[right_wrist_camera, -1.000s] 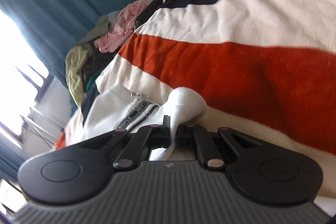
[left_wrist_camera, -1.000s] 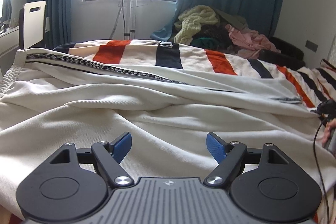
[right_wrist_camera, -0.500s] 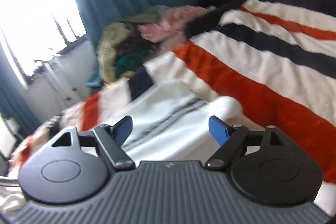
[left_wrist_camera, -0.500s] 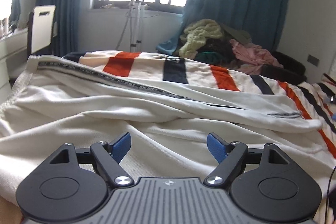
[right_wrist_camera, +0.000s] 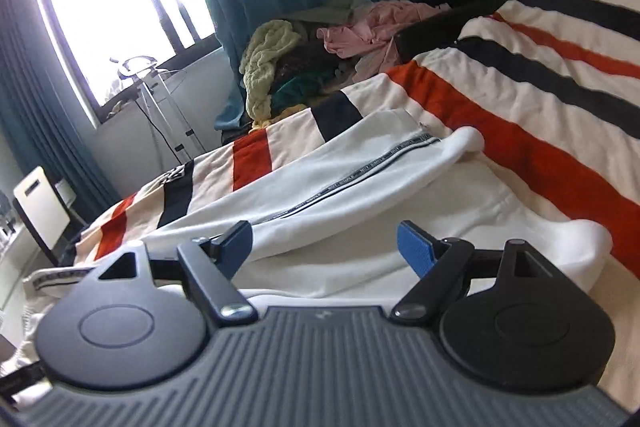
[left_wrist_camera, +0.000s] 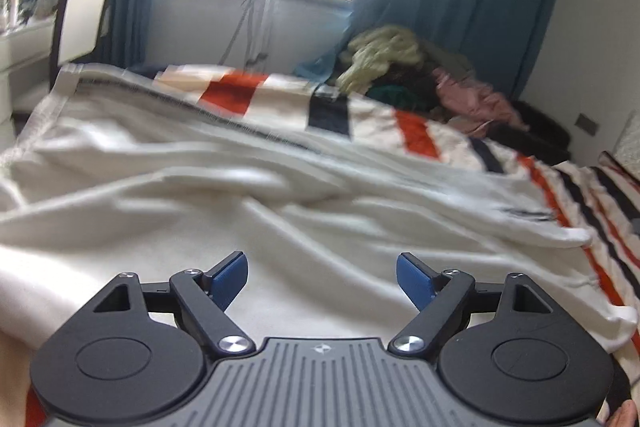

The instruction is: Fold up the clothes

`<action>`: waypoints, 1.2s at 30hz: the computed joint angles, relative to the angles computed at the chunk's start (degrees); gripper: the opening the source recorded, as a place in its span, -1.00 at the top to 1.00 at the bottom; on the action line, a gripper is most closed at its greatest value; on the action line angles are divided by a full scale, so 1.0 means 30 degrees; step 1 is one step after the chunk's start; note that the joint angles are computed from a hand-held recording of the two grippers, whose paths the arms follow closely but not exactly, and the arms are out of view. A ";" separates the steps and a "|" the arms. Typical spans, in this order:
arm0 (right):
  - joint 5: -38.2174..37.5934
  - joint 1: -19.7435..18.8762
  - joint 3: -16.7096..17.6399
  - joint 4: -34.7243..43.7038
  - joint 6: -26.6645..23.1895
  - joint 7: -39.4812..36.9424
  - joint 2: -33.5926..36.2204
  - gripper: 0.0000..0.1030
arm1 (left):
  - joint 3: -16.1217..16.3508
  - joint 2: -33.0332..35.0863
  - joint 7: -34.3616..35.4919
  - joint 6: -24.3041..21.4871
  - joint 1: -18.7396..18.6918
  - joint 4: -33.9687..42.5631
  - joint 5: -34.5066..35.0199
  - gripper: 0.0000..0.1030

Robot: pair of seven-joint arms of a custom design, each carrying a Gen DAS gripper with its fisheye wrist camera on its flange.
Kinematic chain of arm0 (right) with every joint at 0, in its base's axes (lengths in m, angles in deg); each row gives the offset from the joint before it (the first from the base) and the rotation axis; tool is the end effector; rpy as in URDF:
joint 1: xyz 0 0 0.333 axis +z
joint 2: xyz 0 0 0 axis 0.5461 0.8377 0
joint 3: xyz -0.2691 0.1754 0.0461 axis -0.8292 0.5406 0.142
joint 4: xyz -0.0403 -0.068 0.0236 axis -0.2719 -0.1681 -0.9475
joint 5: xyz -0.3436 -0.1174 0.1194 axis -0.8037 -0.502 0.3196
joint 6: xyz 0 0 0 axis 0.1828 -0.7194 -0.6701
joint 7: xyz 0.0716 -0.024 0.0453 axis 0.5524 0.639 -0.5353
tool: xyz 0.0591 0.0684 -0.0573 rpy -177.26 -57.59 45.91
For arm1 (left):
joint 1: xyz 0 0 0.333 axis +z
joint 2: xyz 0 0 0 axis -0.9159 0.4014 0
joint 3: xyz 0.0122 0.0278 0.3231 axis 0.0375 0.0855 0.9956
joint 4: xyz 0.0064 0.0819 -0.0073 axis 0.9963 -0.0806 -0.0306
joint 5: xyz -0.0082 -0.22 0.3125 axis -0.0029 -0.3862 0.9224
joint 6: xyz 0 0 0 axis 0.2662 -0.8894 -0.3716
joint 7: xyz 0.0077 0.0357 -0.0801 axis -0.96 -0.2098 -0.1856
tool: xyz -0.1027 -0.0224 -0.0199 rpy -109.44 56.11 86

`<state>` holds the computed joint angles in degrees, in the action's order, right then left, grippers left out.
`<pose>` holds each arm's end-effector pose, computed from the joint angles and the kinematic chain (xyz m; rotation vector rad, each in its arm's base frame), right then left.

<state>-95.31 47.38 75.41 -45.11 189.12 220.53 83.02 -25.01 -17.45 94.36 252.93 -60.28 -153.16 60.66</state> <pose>0.5585 0.2172 0.6013 -1.2229 1.7141 -0.6210 0.5263 0.0067 0.6041 -1.8690 1.4807 -0.9806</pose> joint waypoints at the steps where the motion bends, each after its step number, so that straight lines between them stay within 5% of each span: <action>1: -0.0589 0.0005 -0.0052 0.0064 -0.0792 0.0566 -0.0126 -0.56 | -0.0129 0.0093 -0.0359 -0.0539 0.0232 0.0129 0.0316 -0.61; 4: -0.1940 -0.0034 0.0099 0.0181 -0.4164 0.2007 -0.0625 -0.57 | -0.0203 0.0308 -0.1345 -0.1574 0.0574 0.0423 0.0960 -0.61; 16: 0.2312 -0.0883 0.0171 -0.0699 -1.0588 0.4910 -0.0940 -0.57 | 0.0207 0.0513 -0.6099 -0.4716 0.1519 0.1632 0.2783 -0.61; 20: 0.4399 -0.1165 -0.0154 -0.1572 -0.9925 0.5032 -0.1136 -0.56 | 0.0306 0.0704 -0.7829 -0.5548 0.2020 0.2491 0.4055 -0.61; 28: 0.7138 -0.1879 -0.0447 -0.3733 -0.4804 0.5123 -0.1561 -0.56 | 0.0801 0.2111 -0.9055 -0.6466 0.2659 0.5001 0.7497 -0.62; 36: 0.7710 -0.2056 -0.0434 -0.3492 -0.3180 0.4341 -0.0915 -0.57 | 0.1810 0.3037 -1.1650 -0.7100 0.3087 0.5989 1.0286 -0.62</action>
<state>-72.18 41.21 74.11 -55.58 179.58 233.55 80.28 -19.58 -8.34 59.41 231.63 -51.02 -135.19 91.52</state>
